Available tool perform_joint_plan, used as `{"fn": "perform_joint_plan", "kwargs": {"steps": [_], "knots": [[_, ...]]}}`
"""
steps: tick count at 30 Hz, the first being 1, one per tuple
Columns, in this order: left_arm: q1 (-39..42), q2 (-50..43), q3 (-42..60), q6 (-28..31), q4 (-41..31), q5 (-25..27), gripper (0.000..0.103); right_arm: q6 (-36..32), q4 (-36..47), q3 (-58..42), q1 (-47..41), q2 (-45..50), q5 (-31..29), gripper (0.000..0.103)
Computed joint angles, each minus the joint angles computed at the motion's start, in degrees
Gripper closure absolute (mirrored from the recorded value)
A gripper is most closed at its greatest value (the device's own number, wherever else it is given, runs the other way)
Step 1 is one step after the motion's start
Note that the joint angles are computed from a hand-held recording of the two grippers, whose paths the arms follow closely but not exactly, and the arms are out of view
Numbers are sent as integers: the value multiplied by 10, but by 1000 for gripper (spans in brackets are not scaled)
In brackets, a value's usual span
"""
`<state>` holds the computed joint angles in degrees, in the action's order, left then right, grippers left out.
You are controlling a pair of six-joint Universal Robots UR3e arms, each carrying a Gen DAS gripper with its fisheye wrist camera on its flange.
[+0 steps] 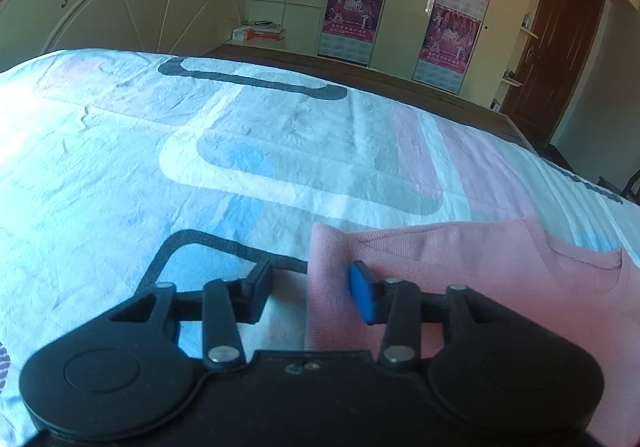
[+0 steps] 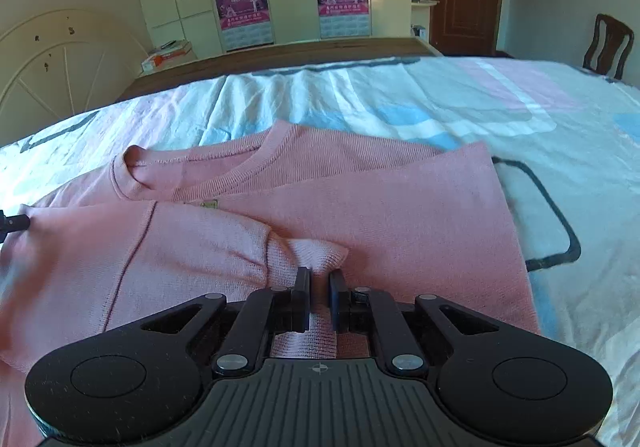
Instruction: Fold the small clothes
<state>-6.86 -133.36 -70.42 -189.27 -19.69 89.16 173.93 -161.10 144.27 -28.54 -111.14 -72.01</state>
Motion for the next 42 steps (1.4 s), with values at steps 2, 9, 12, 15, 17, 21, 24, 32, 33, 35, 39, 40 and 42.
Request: {"fn": "perform_joint_plan", "kwargs": {"steps": [2,9,12,15,17,21,24,32,33,35,39,40,42], "knots": [[0,-1,5,-3,-4,1,65,6,15,-6,-8,-16,15,93],[-9,28,-10,-9,-31,19,61,16,21,-28,17,-29,27,66],[-16,62,-50,-7,-23,16,58,20,22,-34,38,-24,24,66],[-28,100,-97,4,-7,11,55,20,20,-40,66,-16,13,66],[-40,126,-129,13,3,12,48,16,15,-42,88,-11,1,66],[-67,166,-190,32,26,7,42,14,14,-45,121,5,-13,66],[-84,177,-219,45,28,5,42,12,6,-40,141,15,-26,66],[-84,190,-294,79,80,17,37,-41,-32,4,154,14,-103,66],[-81,197,-300,78,77,17,37,-57,-9,18,115,-18,-75,65],[-78,207,-312,82,76,21,37,-77,41,25,65,-58,-32,59],[-82,220,-315,68,61,34,39,-68,55,15,77,-84,-41,57],[-86,223,-311,61,54,39,39,-67,63,13,78,-92,-34,57],[-93,229,-306,42,42,38,39,-57,72,5,91,-98,-25,57]]}}
